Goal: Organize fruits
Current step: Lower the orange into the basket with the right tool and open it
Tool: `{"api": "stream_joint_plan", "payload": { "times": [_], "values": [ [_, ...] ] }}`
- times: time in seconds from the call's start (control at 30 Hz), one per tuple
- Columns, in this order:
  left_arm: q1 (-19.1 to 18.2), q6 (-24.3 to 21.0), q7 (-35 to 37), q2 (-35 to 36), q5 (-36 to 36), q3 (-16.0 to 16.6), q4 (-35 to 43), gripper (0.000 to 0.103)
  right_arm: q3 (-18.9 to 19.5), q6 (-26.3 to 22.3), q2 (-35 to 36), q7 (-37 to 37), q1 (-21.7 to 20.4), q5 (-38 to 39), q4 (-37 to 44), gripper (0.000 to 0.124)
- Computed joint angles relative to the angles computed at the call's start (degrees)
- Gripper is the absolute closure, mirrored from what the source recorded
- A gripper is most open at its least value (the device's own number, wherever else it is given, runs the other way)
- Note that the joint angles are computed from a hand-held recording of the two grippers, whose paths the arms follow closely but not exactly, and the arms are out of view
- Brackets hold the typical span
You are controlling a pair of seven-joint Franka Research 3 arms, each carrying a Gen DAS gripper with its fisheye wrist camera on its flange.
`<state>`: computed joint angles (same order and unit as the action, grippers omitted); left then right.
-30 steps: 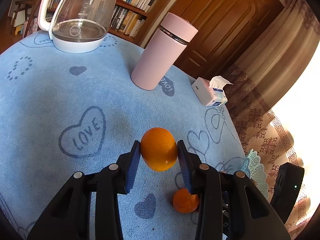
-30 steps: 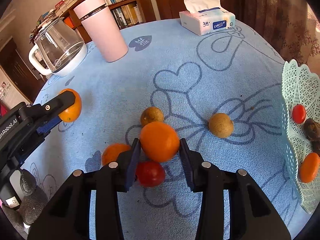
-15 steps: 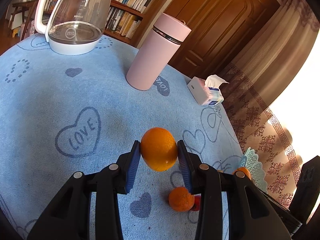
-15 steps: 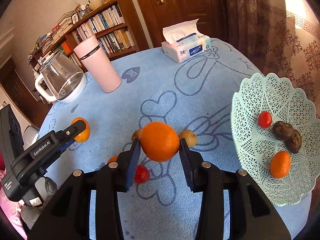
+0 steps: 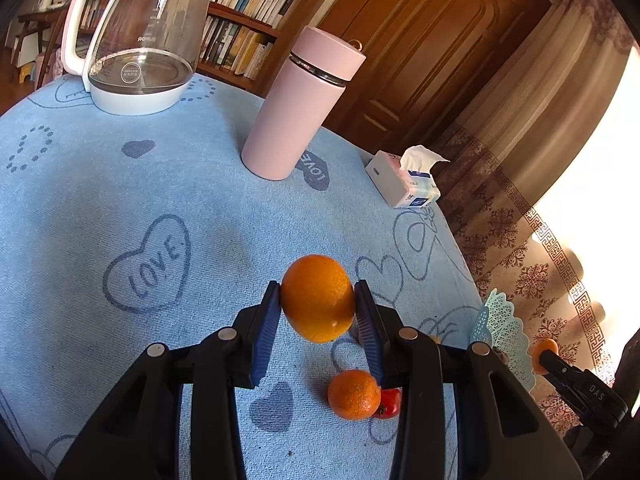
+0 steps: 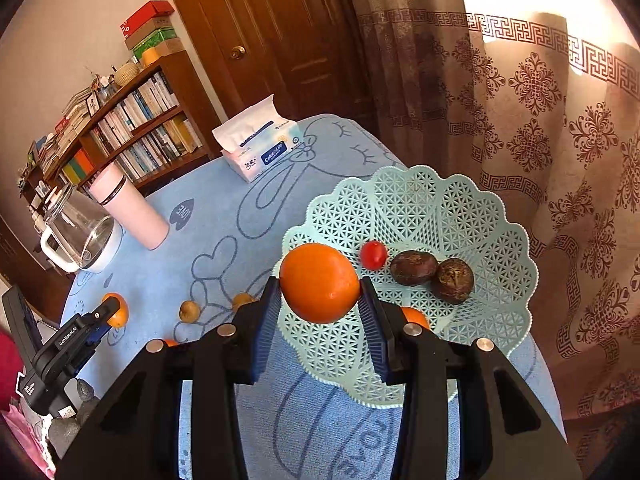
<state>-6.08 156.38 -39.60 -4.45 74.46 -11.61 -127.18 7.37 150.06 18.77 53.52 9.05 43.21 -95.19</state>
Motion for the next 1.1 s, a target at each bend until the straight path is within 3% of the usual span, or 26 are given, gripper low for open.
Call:
{"api": "stream_joint_plan", "payload": {
  "times": [0.4, 0.6, 1.1],
  "values": [
    [-0.62, -0.74, 1.59, 0.79, -0.66, -0.01, 0.78, 0.065, -3.02, 2.75, 0.62, 6.98, -1.63, -5.85, -2.46, 0.083],
    [-0.74, -0.74, 1.96, 0.89, -0.79, 0.06, 0.85, 0.065, -3.12, 5.32, 0.35, 8.7, -1.59, -8.69, -4.29, 0.083],
    [-0.89, -0.68, 2.02, 1.02, -0.58, 0.03, 0.93, 0.065, -2.54, 5.35, 0.45, 11.19, -2.53, -9.3, -4.78, 0.083]
  ]
}}
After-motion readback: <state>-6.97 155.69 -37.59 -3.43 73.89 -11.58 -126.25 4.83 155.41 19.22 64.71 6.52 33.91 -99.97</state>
